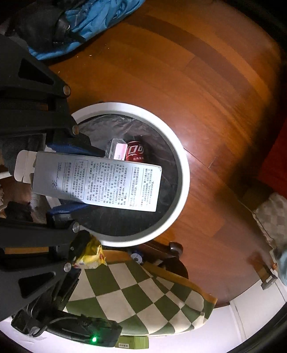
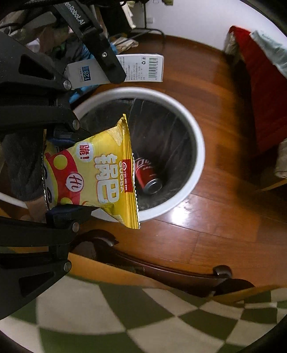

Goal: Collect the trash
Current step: 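Carry the cream box and chip bag over the bin and open both tools, then withdraw both tools from the bin back over the table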

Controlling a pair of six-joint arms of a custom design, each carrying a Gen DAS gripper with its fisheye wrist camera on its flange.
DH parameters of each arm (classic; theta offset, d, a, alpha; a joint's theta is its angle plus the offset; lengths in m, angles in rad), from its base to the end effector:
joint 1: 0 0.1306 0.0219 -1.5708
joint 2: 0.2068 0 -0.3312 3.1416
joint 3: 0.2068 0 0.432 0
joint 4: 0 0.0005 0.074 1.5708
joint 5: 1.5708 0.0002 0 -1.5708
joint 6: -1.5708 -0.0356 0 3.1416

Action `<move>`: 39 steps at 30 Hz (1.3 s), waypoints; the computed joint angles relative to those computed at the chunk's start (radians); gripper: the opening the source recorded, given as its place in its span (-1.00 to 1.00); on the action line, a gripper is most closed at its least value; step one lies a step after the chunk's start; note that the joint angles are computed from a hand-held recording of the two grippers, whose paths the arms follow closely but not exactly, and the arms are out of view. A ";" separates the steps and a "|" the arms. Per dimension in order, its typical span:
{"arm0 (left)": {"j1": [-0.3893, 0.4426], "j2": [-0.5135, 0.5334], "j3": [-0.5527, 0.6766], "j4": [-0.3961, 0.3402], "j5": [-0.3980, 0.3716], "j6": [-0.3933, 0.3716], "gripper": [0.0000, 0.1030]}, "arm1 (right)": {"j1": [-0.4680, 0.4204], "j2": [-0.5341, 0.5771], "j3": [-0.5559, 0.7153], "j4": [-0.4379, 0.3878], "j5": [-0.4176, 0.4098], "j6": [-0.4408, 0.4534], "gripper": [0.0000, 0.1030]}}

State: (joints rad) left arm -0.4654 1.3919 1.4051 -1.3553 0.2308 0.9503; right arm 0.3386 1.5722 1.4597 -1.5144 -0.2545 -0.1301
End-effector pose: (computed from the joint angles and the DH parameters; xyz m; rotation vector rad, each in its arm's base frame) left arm 0.4318 -0.2265 0.3615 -0.6990 2.9972 -0.5008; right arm 0.4814 0.1785 0.2979 0.3022 -2.9924 -0.3547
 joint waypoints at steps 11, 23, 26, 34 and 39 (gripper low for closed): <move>-0.022 -0.040 -0.018 -0.074 -0.124 -0.005 0.81 | 0.006 0.066 0.020 -0.029 0.034 0.050 0.05; -0.079 -0.098 -0.011 -0.171 -0.294 0.015 0.85 | 0.036 -0.034 0.004 -0.027 0.188 0.089 0.97; -0.094 -0.107 -0.001 -0.192 -0.309 0.025 0.85 | 0.038 -0.055 0.000 -0.034 0.196 0.099 0.97; -0.145 -0.116 0.051 -0.257 -0.379 0.056 0.85 | 0.052 -0.133 -0.005 -0.043 0.206 0.106 0.97; -0.178 -0.129 0.095 -0.314 -0.426 0.079 0.85 | 0.052 -0.188 -0.004 -0.053 0.192 0.102 0.97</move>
